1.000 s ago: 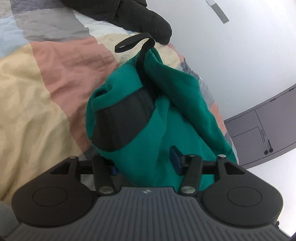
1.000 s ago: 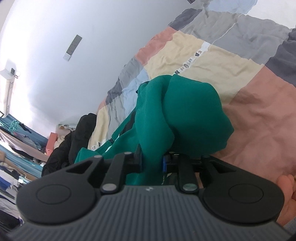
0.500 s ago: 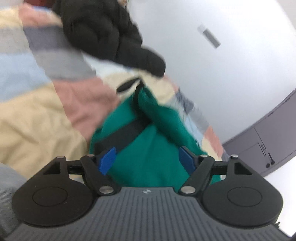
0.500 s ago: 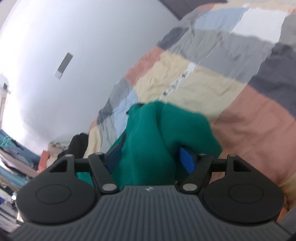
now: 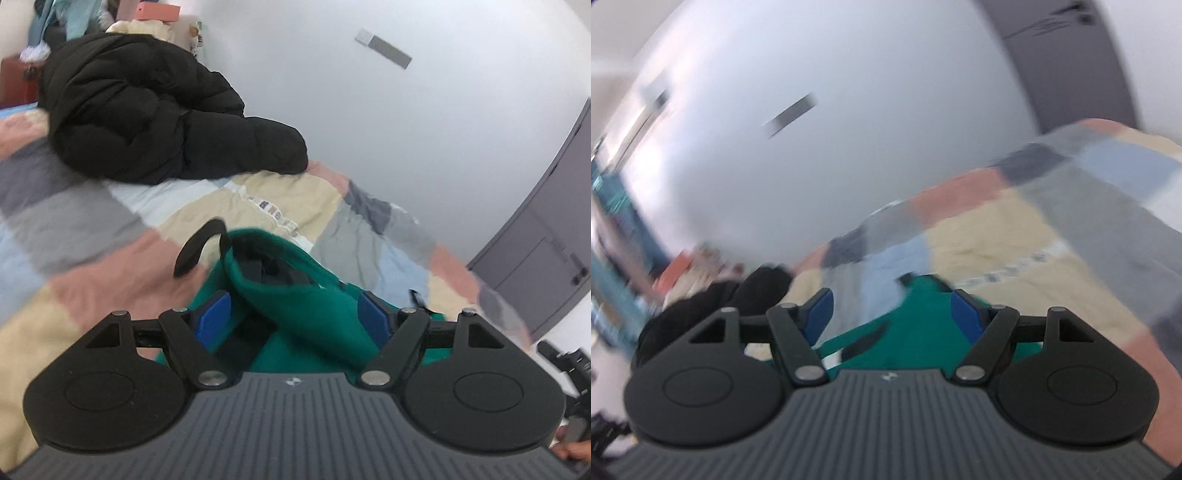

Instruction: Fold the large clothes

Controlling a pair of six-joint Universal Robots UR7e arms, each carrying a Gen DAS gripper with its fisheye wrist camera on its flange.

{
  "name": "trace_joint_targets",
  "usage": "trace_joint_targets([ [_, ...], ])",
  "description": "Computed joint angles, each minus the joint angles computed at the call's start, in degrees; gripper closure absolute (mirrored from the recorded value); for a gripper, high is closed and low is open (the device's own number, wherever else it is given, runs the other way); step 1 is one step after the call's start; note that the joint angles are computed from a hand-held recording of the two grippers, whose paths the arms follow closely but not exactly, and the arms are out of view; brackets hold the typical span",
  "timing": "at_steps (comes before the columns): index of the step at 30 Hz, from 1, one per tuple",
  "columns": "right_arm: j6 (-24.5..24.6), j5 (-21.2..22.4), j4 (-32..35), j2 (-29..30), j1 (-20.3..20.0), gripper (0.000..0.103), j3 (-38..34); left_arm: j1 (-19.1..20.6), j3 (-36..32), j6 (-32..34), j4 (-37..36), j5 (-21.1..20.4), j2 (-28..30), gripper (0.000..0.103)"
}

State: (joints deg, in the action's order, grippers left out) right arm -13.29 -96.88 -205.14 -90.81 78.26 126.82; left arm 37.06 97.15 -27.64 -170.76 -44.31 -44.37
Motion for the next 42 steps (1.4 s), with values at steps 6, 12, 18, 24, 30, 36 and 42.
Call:
trace_joint_targets([
  [6, -4.3, -1.3, 13.8, 8.9, 1.8, 0.031, -12.4, 5.1, -10.6, 5.1, 2.5, -1.4, 8.2, 0.023],
  [12, -12.9, -7.5, 18.2, 16.6, 1.3, 0.032, -19.0, 8.4, -12.8, 9.5, -2.6, -4.1, 11.9, 0.023],
  [18, -9.6, -9.4, 23.0, 18.7, -0.8, 0.032, -22.0, 9.7, -14.4, 14.1, -6.2, -4.4, 14.6, 0.023],
  [24, -10.3, -9.7, 24.7, 19.6, -0.9, 0.029, -23.0, 10.6, -14.1, 14.7, -8.6, -5.8, 15.2, 0.023],
  [30, -12.1, -8.5, 22.4, 20.2, -1.1, 0.01, -22.8, 10.7, -11.3, 12.8, -13.3, -7.3, 13.2, 0.023],
  [36, -11.4, -2.1, 22.7, 17.9, -1.8, 0.01, -20.9, 11.0, -9.2, 9.7, -14.6, -8.6, 11.2, 0.023],
  [42, -19.2, -9.0, 28.4, 21.0, 2.3, 0.01, -25.4, 11.4, -8.9, 9.0, -16.3, -8.8, 11.0, 0.023],
])
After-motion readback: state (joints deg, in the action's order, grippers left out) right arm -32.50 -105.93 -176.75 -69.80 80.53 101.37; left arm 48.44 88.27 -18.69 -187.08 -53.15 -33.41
